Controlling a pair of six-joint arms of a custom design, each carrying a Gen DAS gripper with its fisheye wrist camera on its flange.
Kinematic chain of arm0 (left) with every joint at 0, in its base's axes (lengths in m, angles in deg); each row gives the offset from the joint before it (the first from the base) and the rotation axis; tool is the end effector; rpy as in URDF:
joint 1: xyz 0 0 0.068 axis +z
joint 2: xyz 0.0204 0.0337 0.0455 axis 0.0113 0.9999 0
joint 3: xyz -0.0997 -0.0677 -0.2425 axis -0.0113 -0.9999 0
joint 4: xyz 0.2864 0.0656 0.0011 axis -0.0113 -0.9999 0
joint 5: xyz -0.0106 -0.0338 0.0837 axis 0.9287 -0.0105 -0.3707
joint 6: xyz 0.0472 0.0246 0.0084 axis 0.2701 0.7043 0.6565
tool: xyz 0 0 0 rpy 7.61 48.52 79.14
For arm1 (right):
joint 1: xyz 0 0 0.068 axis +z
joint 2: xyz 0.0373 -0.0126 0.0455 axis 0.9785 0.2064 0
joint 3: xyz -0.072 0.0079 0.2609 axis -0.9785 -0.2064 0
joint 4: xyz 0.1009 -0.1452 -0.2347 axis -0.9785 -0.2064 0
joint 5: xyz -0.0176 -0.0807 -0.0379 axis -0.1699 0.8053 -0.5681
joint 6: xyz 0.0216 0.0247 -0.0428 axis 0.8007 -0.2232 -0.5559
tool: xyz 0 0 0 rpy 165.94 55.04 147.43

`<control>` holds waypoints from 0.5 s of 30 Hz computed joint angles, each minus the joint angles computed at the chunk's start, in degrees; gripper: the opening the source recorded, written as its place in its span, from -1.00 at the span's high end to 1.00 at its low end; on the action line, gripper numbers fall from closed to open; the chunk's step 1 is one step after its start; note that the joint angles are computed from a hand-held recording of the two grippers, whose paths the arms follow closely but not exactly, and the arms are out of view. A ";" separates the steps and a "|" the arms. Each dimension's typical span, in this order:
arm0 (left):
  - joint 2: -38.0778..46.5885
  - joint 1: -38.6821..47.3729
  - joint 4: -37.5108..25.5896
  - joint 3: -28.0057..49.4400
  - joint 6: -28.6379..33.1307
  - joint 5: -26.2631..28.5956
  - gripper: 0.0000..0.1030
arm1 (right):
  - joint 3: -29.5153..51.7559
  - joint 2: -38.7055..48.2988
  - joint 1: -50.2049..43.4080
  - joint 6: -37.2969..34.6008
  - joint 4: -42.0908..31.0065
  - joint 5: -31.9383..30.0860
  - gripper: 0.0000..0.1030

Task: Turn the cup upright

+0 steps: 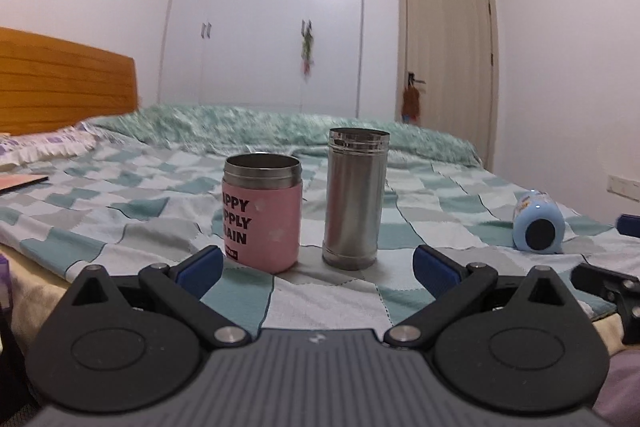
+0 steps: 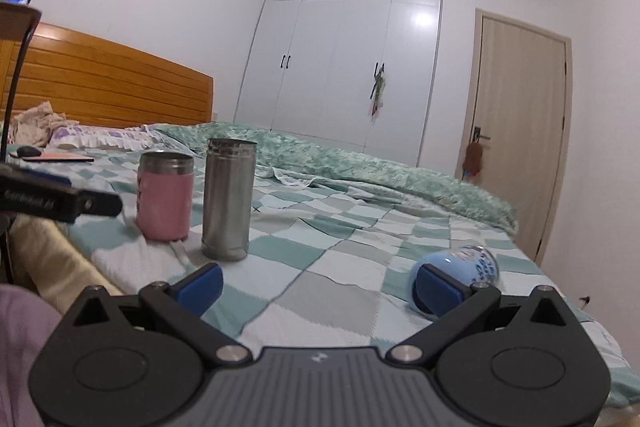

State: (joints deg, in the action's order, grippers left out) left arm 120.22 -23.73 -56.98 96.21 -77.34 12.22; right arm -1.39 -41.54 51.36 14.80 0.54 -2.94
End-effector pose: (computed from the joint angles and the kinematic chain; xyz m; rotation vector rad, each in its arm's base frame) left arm 0.2110 -0.0745 0.1829 -0.1867 1.7481 0.0760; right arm 0.1904 -0.0652 0.1949 -0.5318 1.6527 0.1751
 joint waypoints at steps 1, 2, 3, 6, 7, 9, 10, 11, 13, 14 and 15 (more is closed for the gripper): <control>0.85 -0.43 1.39 -0.24 0.03 -0.71 -1.00 | -0.96 -0.66 -1.15 0.49 1.33 -1.16 -1.00; 1.48 -1.12 2.25 -0.43 -0.16 -1.70 -1.00 | -1.62 -1.15 -1.86 1.37 2.65 -1.87 -1.00; 1.56 -1.50 2.56 -0.57 -0.23 -2.13 -1.00 | -2.08 -1.13 -2.64 2.14 3.84 -2.62 -1.00; 2.31 -2.89 4.91 -1.11 0.70 -3.62 -1.00 | -2.20 -0.21 -3.26 4.26 5.67 -2.62 -1.00; 2.73 -3.40 6.16 -1.40 1.33 -4.15 -1.00 | -2.30 0.31 -3.77 5.29 6.73 -2.86 -1.00; 3.44 -4.49 7.74 -1.61 2.45 -5.17 -1.00 | -2.26 0.89 -4.65 7.24 8.15 -3.45 -1.00; 3.73 -4.91 8.43 -1.72 2.96 -5.44 -1.00 | -2.13 1.36 -4.99 7.99 8.63 -3.57 -1.00; 3.86 -5.25 8.94 -1.81 3.48 -5.65 -1.00 | -2.00 1.96 -5.29 8.82 9.17 -3.51 -1.00; 4.09 -5.83 9.89 -2.07 4.11 -5.86 -1.00 | -1.77 2.88 -5.77 9.83 9.88 -3.53 -1.00; 4.20 -6.05 10.34 -2.20 4.29 -6.05 -1.00 | -1.76 3.30 -6.29 10.26 10.29 -3.79 -1.00; 4.11 -6.15 10.59 -2.36 4.31 -6.07 -1.00 | -1.74 3.57 -6.52 10.57 10.64 -3.85 -1.00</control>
State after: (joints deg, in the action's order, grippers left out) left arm 124.33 -29.88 -46.39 93.86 -73.03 6.16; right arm -3.13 -37.97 44.84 25.37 11.18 -6.79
